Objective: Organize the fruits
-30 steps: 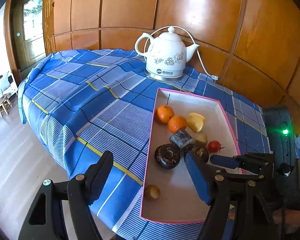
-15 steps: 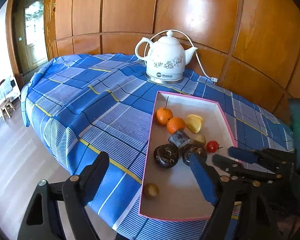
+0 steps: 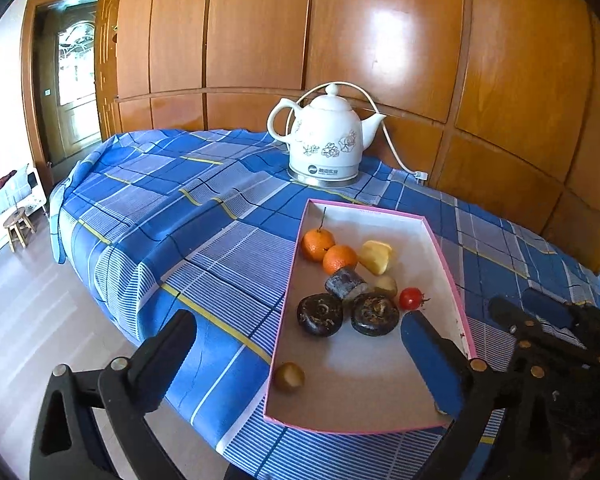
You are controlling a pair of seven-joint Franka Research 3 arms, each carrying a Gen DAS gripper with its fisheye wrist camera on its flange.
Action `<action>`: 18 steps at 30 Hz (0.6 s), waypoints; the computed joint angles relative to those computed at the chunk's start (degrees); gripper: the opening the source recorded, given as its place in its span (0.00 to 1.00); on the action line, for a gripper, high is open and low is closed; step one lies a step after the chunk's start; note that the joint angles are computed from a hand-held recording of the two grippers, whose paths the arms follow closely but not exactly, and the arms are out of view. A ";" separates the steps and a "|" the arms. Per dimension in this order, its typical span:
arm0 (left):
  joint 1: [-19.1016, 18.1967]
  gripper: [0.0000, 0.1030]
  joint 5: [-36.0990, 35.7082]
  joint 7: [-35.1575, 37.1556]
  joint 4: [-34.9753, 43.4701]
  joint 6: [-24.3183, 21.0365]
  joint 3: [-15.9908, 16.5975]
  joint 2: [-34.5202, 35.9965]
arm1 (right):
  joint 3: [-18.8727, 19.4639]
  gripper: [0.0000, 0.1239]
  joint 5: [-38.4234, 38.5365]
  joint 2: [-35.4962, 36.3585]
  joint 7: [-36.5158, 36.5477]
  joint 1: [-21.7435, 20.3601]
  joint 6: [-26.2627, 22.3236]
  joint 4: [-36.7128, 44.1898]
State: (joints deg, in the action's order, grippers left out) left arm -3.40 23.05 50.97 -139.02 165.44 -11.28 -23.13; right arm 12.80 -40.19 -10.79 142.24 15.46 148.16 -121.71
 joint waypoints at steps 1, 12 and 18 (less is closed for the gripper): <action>0.06 1.00 0.17 -0.06 -0.14 0.06 -0.10 -0.16 | 0.21 0.35 -0.85 -0.70 1.08 -0.20 -0.14 -0.45; 1.39 1.00 3.02 -3.57 -0.70 -0.15 -1.98 -2.08 | 1.84 0.35 -4.67 -3.40 5.83 -1.66 -0.22 -2.07; 4.61 1.00 7.57 -8.02 -0.87 -0.59 -4.76 -3.43 | 2.43 0.35 -5.27 -3.70 6.34 -1.97 0.70 -2.37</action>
